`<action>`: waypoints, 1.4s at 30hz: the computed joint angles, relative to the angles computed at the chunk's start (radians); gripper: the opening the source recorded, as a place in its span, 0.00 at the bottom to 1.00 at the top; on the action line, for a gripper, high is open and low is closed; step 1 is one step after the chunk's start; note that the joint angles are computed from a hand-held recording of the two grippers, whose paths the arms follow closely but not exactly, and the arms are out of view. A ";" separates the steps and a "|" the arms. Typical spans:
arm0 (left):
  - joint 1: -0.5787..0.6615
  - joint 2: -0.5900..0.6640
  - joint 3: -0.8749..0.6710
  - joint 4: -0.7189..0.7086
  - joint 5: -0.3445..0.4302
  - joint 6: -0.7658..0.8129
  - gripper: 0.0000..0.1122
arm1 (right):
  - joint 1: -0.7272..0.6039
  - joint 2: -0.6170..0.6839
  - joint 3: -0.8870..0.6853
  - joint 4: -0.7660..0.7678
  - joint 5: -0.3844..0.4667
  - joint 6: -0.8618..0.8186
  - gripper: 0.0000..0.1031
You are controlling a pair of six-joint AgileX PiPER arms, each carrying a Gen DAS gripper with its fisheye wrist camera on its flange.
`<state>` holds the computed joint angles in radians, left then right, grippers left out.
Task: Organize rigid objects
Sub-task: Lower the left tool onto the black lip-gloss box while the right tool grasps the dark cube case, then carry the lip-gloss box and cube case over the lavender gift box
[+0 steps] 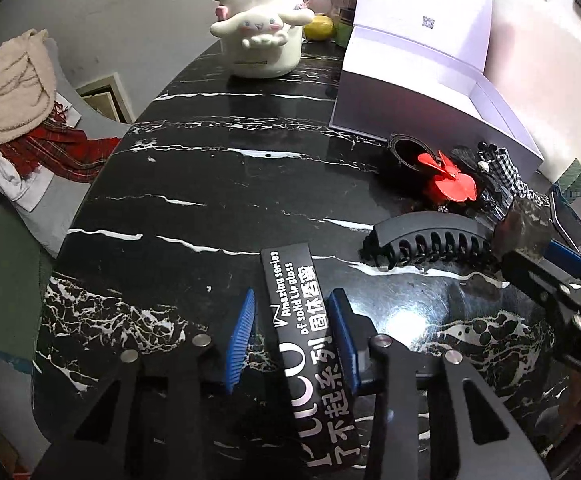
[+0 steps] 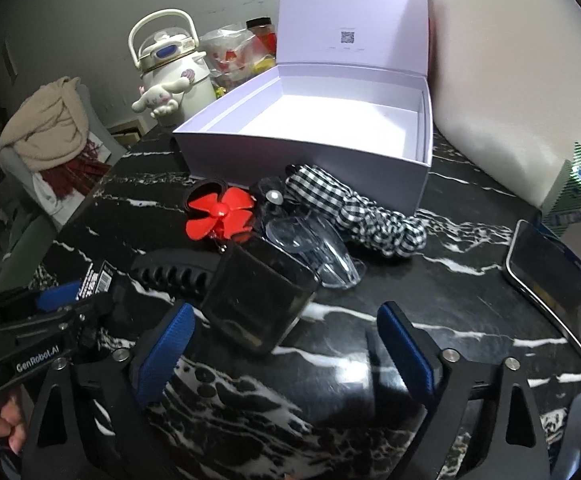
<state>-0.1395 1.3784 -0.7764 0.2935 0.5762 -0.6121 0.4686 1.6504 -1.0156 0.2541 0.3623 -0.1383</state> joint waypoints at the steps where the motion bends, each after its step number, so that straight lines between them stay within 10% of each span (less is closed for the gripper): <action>1: 0.009 0.002 -0.002 -0.008 -0.002 0.012 0.35 | -0.001 0.008 -0.009 0.019 0.005 -0.015 0.83; 13: 0.010 -0.013 0.004 -0.009 0.003 0.014 0.35 | -0.026 0.037 -0.027 0.159 0.027 -0.137 0.50; 42: -0.053 -0.100 0.048 0.051 0.016 -0.054 0.23 | -0.032 -0.109 0.119 0.255 0.014 -0.272 0.47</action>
